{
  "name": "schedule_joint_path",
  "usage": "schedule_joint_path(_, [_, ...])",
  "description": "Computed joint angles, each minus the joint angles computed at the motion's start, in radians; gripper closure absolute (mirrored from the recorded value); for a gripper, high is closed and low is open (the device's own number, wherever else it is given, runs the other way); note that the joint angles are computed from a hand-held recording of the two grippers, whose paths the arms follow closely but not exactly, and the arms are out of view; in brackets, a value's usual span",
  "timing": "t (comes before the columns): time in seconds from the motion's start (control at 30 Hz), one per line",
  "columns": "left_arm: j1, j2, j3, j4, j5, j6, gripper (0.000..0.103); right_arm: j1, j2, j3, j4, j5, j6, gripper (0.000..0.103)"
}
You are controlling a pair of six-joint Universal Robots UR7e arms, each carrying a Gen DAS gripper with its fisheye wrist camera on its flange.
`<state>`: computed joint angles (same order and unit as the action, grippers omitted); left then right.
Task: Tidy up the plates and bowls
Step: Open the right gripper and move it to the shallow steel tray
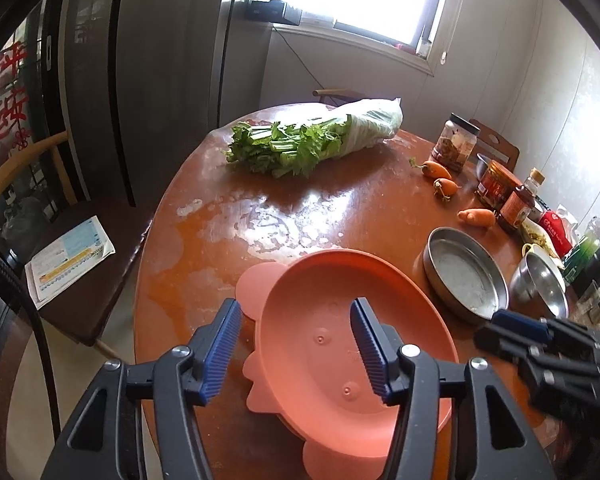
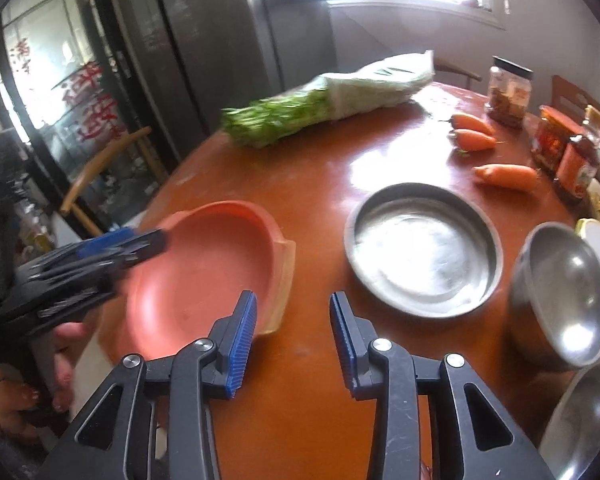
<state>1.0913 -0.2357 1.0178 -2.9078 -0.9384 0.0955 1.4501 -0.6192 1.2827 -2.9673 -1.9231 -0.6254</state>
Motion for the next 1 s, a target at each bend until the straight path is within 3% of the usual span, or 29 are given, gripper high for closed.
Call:
schedule_joint_path(0.2, [-0.007, -0.011, 0.02, 0.0, 0.018, 0.01, 0.045, -0.014, 0.063, -0.137, 0.084, -0.085, 0.001, 0.064])
schedule_joint_path(0.4, [-0.015, -0.028, 0.05, -0.021, 0.011, 0.015, 0.045, -0.022, 0.079, -0.163, 0.142, -0.101, -0.019, 0.064])
schedule_joint_path(0.7, [-0.053, -0.056, 0.128, -0.044, -0.022, 0.039, 0.045, -0.031, -0.042, 0.043, 0.147, -0.038, -0.033, 0.064])
schedule_joint_path(1.0, [-0.102, -0.076, 0.236, -0.076, -0.031, 0.05, 0.045, -0.051, -0.177, 0.296, 0.043, 0.008, -0.069, 0.065])
